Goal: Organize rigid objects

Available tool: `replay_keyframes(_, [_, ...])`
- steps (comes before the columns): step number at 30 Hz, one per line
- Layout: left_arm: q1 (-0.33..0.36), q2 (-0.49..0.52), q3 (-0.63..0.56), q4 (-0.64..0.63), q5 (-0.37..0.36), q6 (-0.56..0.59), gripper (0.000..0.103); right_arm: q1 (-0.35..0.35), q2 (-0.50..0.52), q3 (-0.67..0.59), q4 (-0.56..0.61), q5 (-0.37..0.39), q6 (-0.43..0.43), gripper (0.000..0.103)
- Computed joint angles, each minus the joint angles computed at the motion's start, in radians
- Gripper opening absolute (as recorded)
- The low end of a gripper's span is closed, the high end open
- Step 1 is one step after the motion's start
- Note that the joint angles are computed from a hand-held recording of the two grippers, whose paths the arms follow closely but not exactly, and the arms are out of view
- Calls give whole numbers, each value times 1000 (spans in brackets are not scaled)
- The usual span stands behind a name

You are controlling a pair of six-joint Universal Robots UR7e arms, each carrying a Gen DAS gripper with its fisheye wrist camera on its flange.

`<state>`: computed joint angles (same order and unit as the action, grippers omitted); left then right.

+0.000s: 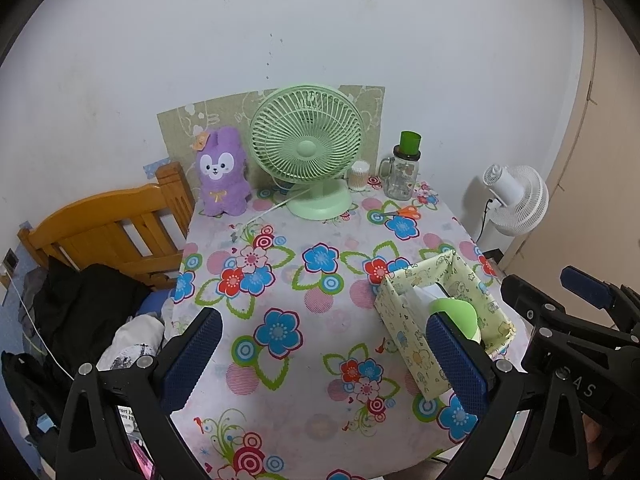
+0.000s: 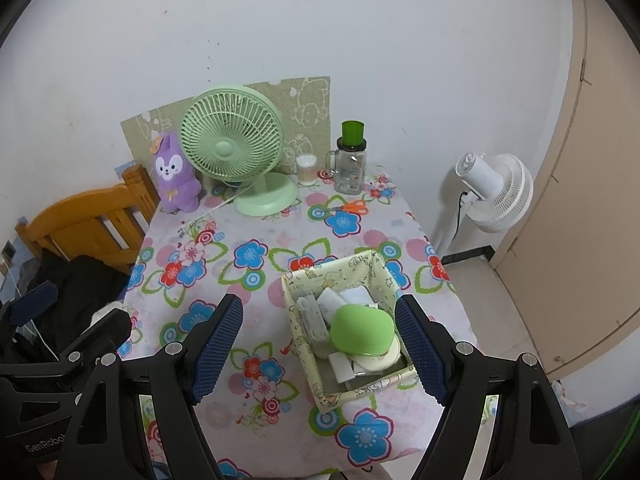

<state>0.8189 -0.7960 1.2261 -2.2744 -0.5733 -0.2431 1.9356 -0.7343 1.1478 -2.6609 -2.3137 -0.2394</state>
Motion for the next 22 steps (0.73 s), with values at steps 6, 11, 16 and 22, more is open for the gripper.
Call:
replay_keyframes(6, [-3, 7, -10, 16, -6, -4, 103, -1, -5, 3, 10, -8, 16, 81])
replay_keyframes(11, [-8, 11, -21, 34, -9, -19, 103, 1, -10, 4, 17, -13, 13, 81])
replay_keyframes(16, [-12, 16, -40, 47, -7, -28, 103, 3, -12, -3, 18, -14, 2, 81])
replay_keyframes(22, [-10, 19, -57, 58, -13, -46, 103, 11, 0, -41, 55, -17, -3, 81])
